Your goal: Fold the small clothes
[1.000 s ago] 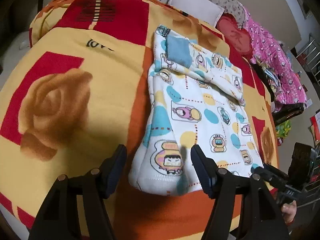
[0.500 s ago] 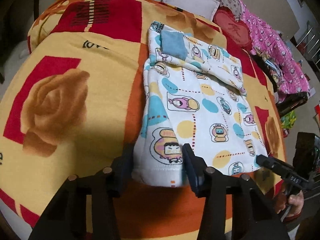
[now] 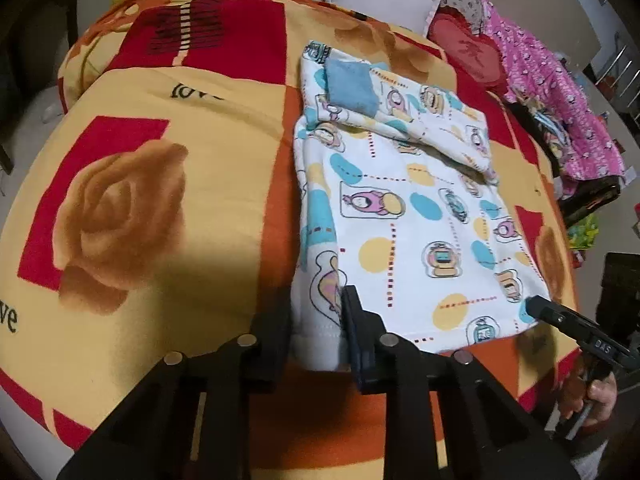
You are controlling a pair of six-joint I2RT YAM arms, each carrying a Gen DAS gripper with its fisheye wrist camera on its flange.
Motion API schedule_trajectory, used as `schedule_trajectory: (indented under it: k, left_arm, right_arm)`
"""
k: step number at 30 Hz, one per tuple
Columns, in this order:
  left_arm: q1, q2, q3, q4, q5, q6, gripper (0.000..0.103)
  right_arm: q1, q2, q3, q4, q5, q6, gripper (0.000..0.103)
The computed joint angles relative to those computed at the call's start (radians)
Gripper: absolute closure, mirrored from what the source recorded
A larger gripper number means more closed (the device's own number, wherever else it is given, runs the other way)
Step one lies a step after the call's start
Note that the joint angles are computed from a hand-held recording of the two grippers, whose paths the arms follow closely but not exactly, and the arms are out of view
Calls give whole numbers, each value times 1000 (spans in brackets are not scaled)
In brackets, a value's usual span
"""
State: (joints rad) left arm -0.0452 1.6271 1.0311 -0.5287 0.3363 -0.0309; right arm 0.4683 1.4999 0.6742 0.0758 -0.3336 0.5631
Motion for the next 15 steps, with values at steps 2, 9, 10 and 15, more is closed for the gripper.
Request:
schedule_trajectory:
  k: [2, 9, 10, 15]
  left_arm:
    - [11, 1, 8, -13, 17, 9, 81]
    - [-5, -8, -7, -12, -5, 25, 81]
    - [-8, -9, -9, -11, -7, 24, 81]
    - [-10, -2, -14, -4, -2, 16, 74]
  right_arm:
    - [-13, -5, -2, 10, -31, -1, 88]
    - [-15, 17, 2, -6, -46, -17, 86]
    - [-17, 18, 0, -4, -53, -12, 85]
    - [-26, 24, -1, 3, -73, -9, 84]
